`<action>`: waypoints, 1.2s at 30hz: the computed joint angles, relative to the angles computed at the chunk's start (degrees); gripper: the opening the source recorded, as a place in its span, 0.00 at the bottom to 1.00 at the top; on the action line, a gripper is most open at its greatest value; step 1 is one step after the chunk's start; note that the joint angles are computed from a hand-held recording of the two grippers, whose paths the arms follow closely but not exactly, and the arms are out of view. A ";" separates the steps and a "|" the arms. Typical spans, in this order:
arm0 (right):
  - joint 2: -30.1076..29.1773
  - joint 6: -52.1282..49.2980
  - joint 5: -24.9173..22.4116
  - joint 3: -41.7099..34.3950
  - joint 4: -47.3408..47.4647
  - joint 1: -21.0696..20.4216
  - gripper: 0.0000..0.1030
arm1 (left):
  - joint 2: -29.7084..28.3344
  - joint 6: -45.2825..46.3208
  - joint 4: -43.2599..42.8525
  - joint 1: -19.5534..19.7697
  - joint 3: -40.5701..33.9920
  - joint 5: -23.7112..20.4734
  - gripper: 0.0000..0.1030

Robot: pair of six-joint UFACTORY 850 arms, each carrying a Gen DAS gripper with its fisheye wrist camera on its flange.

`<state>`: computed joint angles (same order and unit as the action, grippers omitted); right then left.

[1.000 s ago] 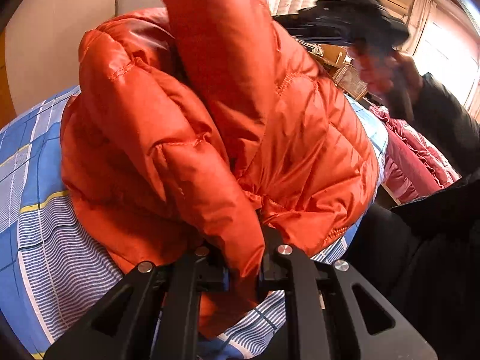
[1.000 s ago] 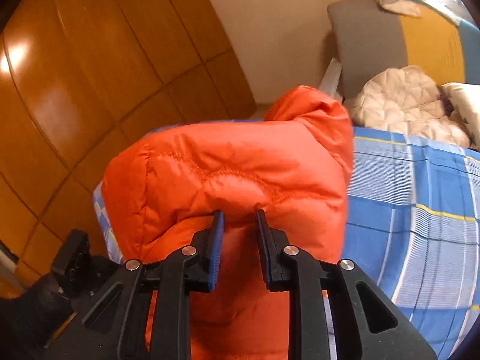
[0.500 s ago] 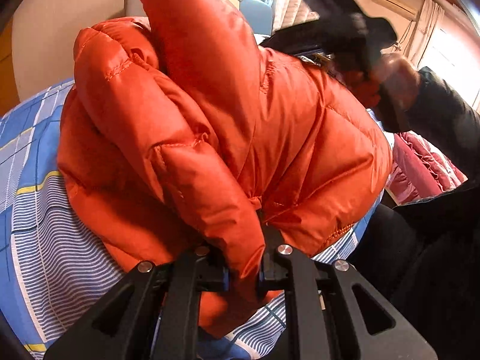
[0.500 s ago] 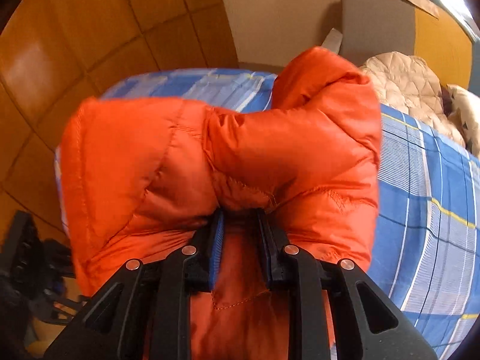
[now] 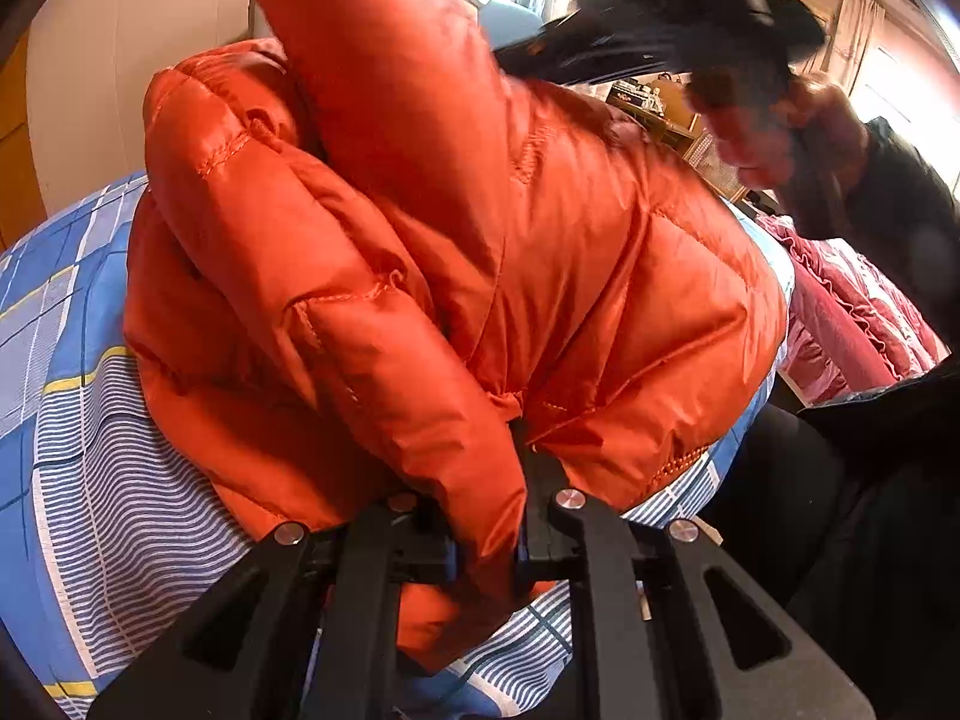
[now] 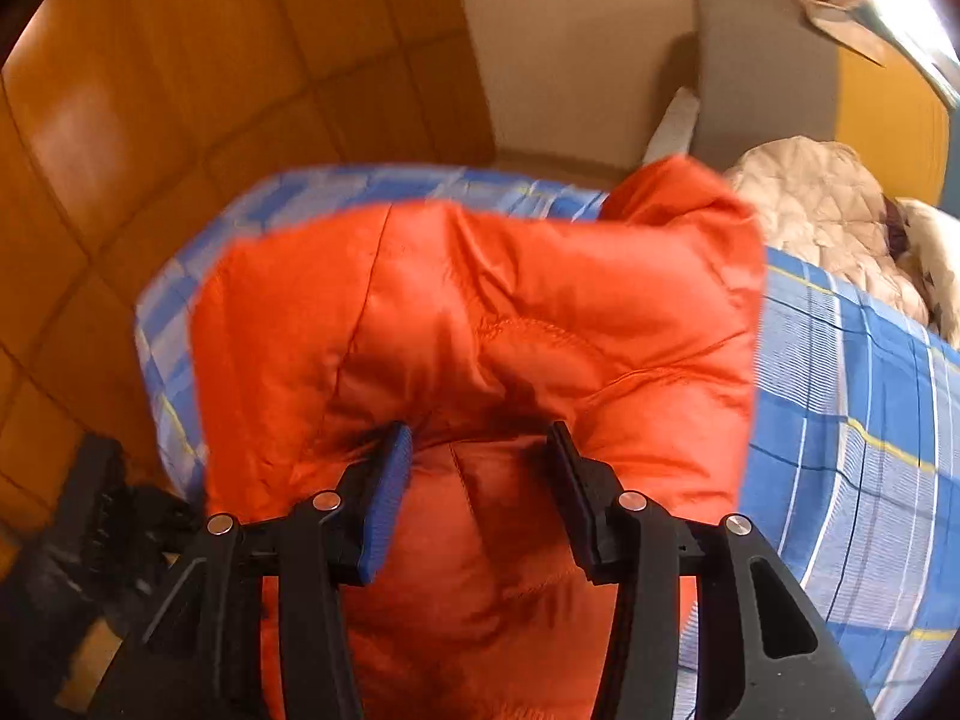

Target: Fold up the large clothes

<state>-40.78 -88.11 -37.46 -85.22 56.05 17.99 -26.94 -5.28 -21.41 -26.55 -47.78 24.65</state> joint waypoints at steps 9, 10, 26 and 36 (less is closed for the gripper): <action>0.76 -3.47 -9.40 2.01 8.66 -7.00 0.94 | -0.08 -0.41 -0.57 -0.21 0.44 1.22 0.12; 0.53 -3.37 -10.77 2.01 8.85 -8.03 0.94 | -0.13 -0.80 -0.19 -0.14 0.57 1.42 0.12; -18.74 16.33 -36.41 -13.64 3.01 -12.23 0.97 | 0.21 -12.99 6.68 1.35 4.76 8.36 0.12; -8.90 -1.98 -31.85 -4.08 8.60 -12.82 0.38 | 3.52 -14.12 6.78 1.92 7.41 10.02 0.11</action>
